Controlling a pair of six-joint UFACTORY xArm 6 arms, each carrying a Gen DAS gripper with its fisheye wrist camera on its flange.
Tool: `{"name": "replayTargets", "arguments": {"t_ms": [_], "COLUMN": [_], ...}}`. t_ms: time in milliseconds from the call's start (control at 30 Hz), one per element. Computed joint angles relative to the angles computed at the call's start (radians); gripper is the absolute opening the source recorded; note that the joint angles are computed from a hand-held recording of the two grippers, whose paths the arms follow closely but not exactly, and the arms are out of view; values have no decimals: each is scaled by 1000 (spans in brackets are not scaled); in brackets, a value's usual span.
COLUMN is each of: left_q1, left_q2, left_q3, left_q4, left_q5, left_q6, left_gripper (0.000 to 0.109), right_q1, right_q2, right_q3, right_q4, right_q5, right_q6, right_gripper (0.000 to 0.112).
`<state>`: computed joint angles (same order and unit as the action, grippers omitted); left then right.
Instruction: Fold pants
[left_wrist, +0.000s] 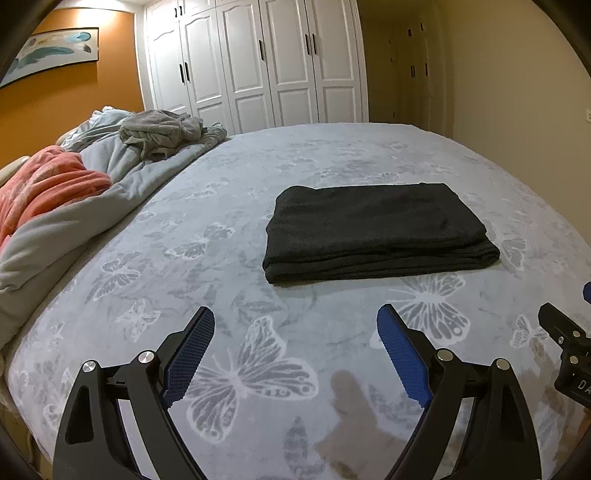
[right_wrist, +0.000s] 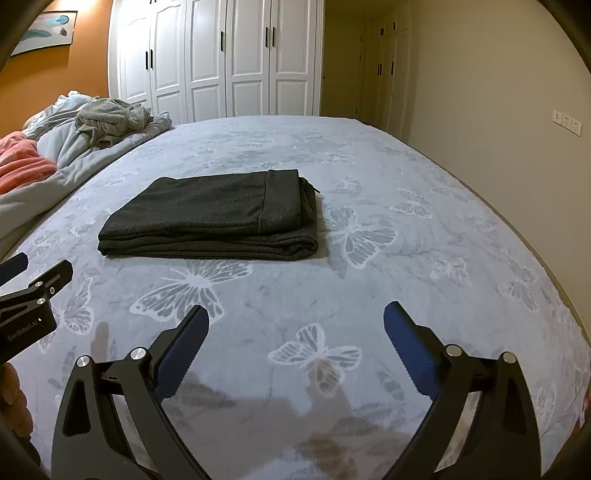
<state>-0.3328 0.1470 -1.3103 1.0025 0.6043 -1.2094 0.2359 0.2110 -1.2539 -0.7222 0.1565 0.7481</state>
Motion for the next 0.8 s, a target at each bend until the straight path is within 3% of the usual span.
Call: {"name": "replayTargets", "arguments": {"t_ms": [800], "left_q1": [-1], "left_q2": [3], "left_q3": [-8], "left_q4": [3], "left_q5": [24], "left_q6": [-5], "left_gripper": [88], "right_q1": [10], "right_q2": [-4], "right_q3": [5], "right_q4": [-30], "right_q5": [-1], "right_q6": [19], "right_gripper": [94]}}
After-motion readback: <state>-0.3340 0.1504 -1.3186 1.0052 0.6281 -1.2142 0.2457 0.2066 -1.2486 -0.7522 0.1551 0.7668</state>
